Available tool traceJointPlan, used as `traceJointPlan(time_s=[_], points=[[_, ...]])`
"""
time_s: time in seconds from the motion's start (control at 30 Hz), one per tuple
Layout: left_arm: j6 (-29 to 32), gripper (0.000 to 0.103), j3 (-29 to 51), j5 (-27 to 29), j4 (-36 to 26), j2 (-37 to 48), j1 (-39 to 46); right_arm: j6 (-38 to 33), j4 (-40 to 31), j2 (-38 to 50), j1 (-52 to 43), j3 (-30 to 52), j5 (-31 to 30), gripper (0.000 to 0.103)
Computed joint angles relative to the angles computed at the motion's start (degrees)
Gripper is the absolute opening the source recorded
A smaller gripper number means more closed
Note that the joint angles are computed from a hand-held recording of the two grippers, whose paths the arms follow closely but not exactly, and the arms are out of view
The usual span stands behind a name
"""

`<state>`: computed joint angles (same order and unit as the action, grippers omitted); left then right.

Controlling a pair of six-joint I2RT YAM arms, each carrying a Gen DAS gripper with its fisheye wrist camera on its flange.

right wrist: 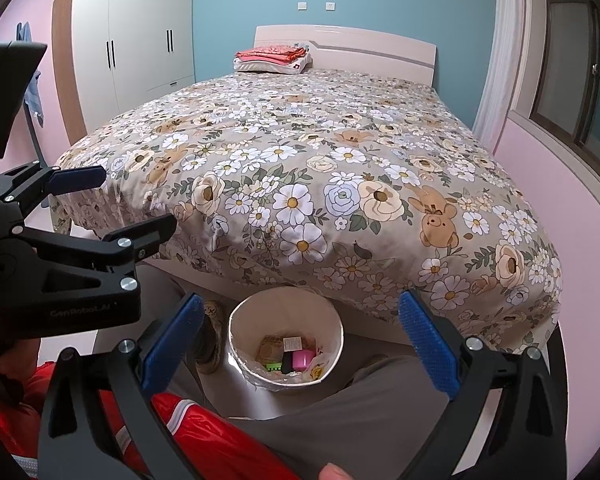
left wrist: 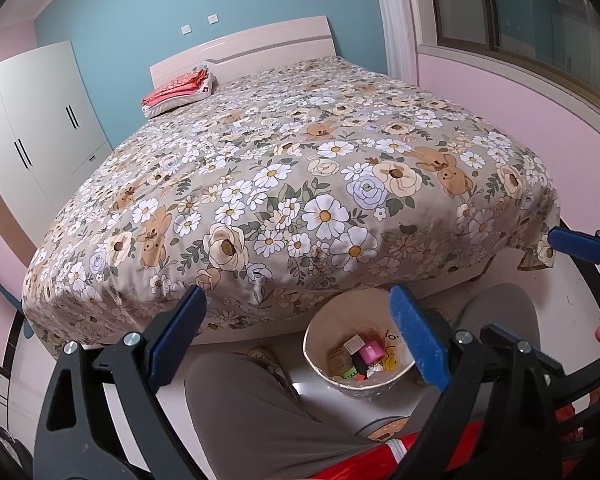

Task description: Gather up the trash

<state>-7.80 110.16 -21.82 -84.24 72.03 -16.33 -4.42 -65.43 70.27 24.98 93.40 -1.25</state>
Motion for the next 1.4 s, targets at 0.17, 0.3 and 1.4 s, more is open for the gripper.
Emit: traceJointPlan(time_s=[0.17,0.3,1.4], points=[[-0.3,0.091,0.3,-0.3,-0.3,0.3,-0.4,0.0,0.1,-0.1,0.1,-0.3,0.0,0.099],[-0.2,0.091,0.3,-0.2,-0.2,0.3,-0.3,0.2,-0.1,-0.5,0.3,-0.7,0.0,0.099],[2.2,0.091,-0.3,0.5,0.2,0.0,1.3,0.4,-0.3,-0.1,0.2,-0.9,-0.6,0.099]])
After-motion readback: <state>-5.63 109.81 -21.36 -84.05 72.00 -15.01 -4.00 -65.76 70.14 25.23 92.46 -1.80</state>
